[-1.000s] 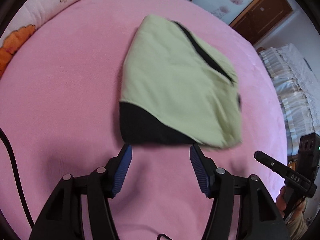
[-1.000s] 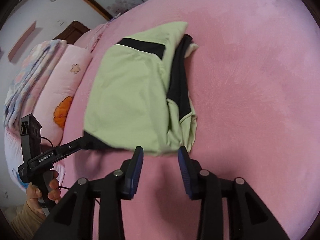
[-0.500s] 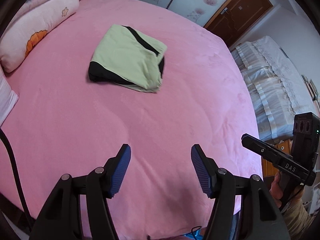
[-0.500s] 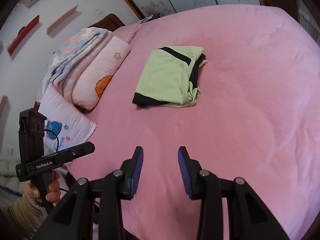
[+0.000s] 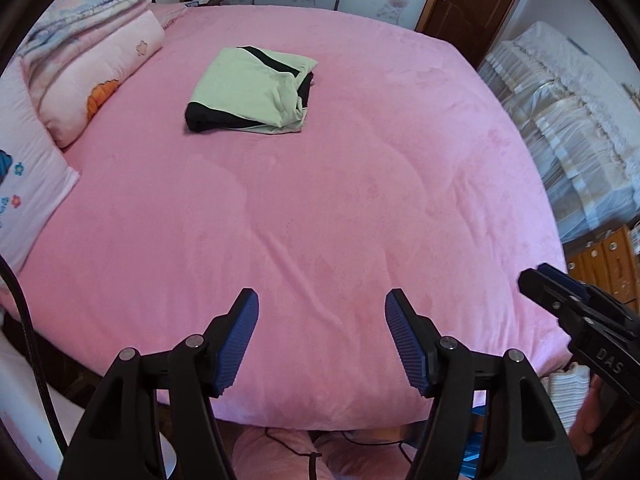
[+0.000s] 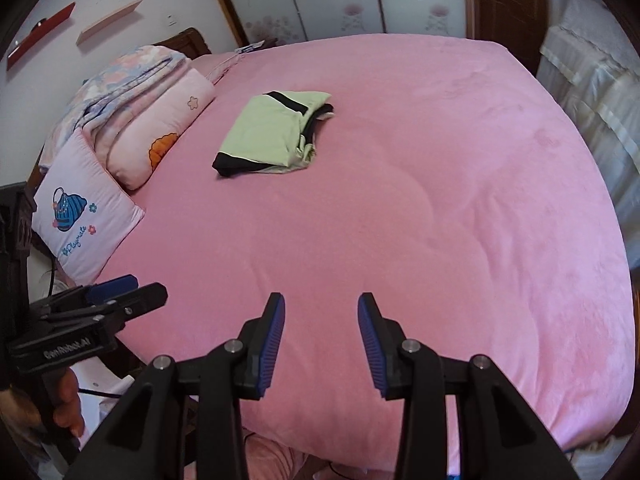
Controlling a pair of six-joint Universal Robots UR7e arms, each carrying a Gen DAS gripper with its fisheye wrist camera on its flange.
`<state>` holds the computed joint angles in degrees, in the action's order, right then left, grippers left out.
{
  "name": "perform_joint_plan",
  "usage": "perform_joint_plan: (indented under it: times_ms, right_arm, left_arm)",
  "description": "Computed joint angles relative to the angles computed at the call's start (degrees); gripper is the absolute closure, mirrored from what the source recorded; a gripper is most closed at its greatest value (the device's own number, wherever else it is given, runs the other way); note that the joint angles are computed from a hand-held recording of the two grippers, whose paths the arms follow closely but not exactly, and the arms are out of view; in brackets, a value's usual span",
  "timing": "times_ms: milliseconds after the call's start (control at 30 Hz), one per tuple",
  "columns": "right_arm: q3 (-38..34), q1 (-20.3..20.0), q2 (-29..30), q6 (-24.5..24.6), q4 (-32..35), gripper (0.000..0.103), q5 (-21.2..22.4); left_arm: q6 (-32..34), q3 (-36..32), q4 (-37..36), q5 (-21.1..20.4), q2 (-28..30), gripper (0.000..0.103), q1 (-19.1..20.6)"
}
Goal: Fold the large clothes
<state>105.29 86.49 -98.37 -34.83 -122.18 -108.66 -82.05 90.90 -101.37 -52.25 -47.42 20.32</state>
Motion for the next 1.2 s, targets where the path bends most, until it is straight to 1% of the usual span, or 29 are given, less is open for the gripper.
perform_joint_plan:
  times_ms: [100,133,233,333,433,500,567,700,933,1200]
  right_arm:
    - [1.4,-1.3,-2.7,0.5,-1.1,0.055,-0.8]
    - [1.3,-1.9,-3.4,1.6,-0.6,0.055,-0.9]
    - [1.0,-3.0,-4.7,2.7,1.1,0.054,-1.3]
    - [0.8,-3.2,-5.7,3.0,1.8,0.054,-1.2]
    - [1.0,-2.5,-6.7,2.2,1.3,0.053,-1.4]
    - [1.0,-1.9,-7.2,1.9,1.2,0.049,-1.5]
    - [1.1,-1.6,-7.6,1.4,0.9,0.040,-1.5]
    - [0.9,-0.8,-8.1,1.1,1.3,0.040,-1.2]
    - [0.8,-0.1,-8.9,-0.8,1.4,0.039,-0.9]
    - [0.2,0.1,-8.5,0.0,1.4,0.039,-1.2]
  left_arm:
    - [-3.4,-1.9,3.8,-0.3,1.6,0.039,-1.3]
    - [-4.2,-2.6,4.7,-0.3,2.1,0.039,-1.7]
    - [-6.8,-4.3,6.7,-0.3,3.2,0.039,-2.5]
    - [-7.8,-5.8,7.7,-0.4,4.0,0.039,-2.9]
    - [-8.0,-8.1,10.3,0.3,5.0,0.039,-3.4]
    - [-8.1,-9.4,11.8,0.6,5.6,0.039,-4.0]
    - [-8.0,-10.9,13.6,0.6,6.3,0.039,-4.5]
    - [-7.7,-12.7,15.6,0.4,7.1,0.039,-5.0]
    - [-7.3,-15.2,17.7,1.4,8.1,0.039,-5.7]
    - [-6.0,-17.2,18.2,2.1,9.5,0.039,-5.8]
